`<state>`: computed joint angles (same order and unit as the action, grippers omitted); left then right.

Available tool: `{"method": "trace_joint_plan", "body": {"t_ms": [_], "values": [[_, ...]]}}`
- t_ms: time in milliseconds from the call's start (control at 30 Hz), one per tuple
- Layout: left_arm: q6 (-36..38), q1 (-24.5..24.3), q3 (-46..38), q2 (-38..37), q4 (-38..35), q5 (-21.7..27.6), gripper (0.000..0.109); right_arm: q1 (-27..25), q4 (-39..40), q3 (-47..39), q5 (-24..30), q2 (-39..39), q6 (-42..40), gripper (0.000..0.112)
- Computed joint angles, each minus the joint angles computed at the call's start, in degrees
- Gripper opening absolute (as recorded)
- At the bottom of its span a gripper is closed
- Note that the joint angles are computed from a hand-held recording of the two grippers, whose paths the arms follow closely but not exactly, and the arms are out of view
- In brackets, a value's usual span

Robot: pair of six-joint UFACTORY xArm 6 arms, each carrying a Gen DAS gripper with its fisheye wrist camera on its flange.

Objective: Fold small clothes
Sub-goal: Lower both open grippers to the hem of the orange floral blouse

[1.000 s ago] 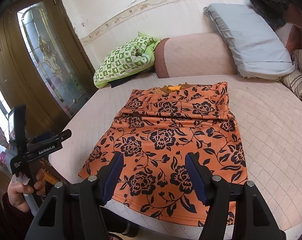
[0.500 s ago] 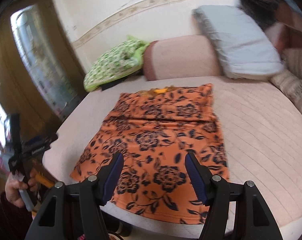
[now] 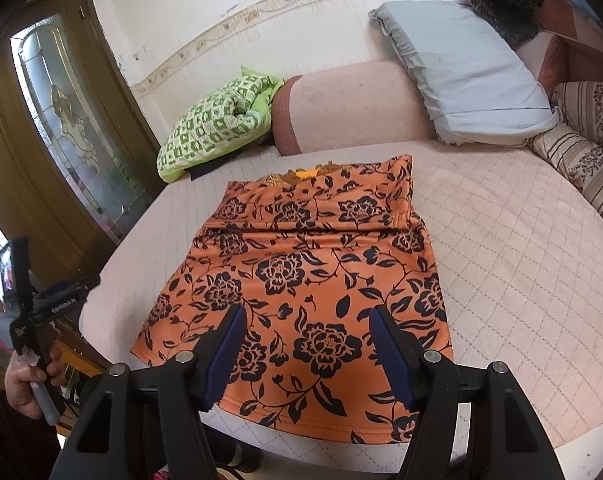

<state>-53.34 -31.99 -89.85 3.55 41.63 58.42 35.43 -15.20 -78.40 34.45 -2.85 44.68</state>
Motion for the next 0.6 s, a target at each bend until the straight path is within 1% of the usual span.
{"method": "trace_joint_plan", "body": {"t_ms": [367, 433, 500, 600], "values": [[0.33, 2.09, 2.95, -1.00, -2.10, -1.68, 0.097, 0.16, -0.24, -0.74, 2.80, 1.32, 0.25, 0.067], [2.25, 2.85, 3.64, -0.77, -5.06, -3.18, 0.097, -0.34, 0.09, 0.36, 3.42, 0.98, 0.48, 0.067], [6.21, 4.41, 4.16, -0.05, -11.84, -4.81, 0.097, -1.18, 0.98, 2.06, 3.83, 0.15, 0.58, 0.066], [11.22, 6.76, 4.41, 1.50, -20.91, -5.68, 0.097, -3.19, 4.01, 5.62, 3.26, -1.81, 0.61, 0.067]]}}
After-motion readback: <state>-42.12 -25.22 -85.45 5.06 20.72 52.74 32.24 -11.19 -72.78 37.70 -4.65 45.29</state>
